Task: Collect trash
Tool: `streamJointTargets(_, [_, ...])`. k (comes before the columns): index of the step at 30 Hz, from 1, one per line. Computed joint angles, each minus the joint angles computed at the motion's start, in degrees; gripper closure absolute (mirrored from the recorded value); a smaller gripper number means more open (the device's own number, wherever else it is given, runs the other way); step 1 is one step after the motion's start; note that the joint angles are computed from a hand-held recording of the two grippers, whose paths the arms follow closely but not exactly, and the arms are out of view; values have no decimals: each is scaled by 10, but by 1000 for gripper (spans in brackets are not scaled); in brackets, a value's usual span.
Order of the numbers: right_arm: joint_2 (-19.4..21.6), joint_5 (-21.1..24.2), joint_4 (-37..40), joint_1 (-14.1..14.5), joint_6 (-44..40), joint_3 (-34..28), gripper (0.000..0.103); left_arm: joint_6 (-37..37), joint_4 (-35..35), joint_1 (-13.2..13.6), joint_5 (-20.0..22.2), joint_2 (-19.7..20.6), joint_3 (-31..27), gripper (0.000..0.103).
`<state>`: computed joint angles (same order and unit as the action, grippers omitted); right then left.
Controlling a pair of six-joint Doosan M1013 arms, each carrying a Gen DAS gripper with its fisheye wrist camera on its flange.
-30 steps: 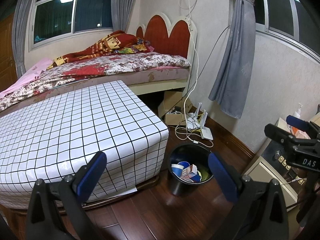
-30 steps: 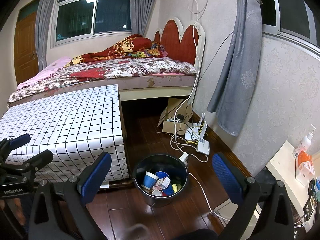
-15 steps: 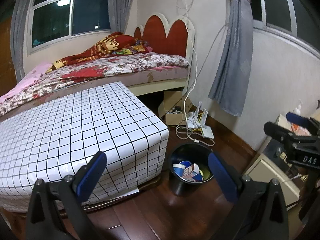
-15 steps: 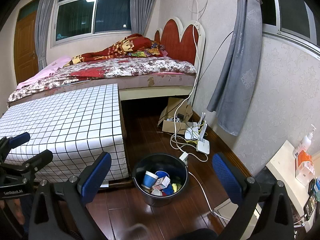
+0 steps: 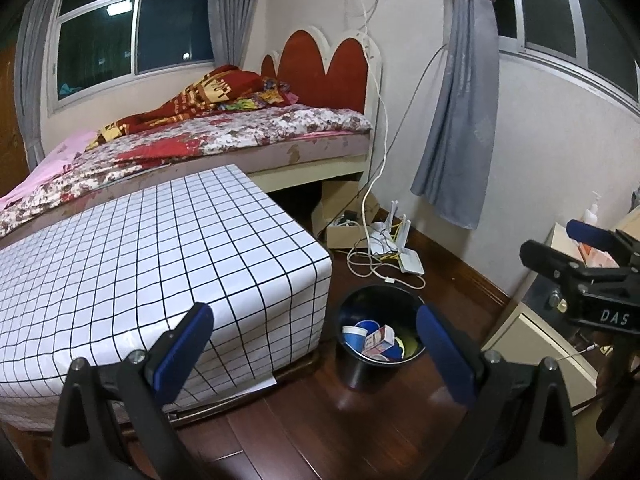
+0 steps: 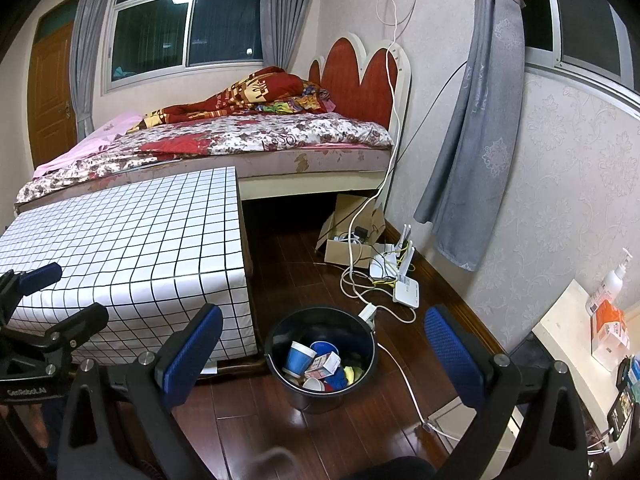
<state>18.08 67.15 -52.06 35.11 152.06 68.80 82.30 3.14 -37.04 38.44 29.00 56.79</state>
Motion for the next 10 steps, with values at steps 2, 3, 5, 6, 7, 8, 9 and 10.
streamJointTargets(2, [0, 0, 1, 0, 0, 0, 1, -4, -3, 1, 2, 1, 0, 1])
streamJointTargets(3, [0, 0, 0, 0, 0, 0, 1, -6, -2, 1, 3, 1, 0, 1])
streamJointTargets(5, [0, -1, 1, 0, -1, 0, 1, -11, 0, 2, 2, 0, 1, 1])
streamJointTargets(6, [-1, -1, 0, 0, 0, 2, 1, -11, 1, 1, 2, 0, 1, 1])
streamJointTargets(7, [-1, -1, 0, 0, 0, 2, 1, -13, 3, 1, 1, 0, 2, 1])
streamJointTargets(8, [-1, -1, 1, 0, 1, 3, 1, -14, 4, 1, 0, 0, 2, 1])
streamJointTargets(9, [-1, -2, 1, 1, 1, 3, 1, -13, 5, 1, -1, -1, 3, 1])
streamJointTargets(10, [-1, -2, 0, 1, 2, 4, 1, -12, 6, 1, -1, -1, 3, 1])
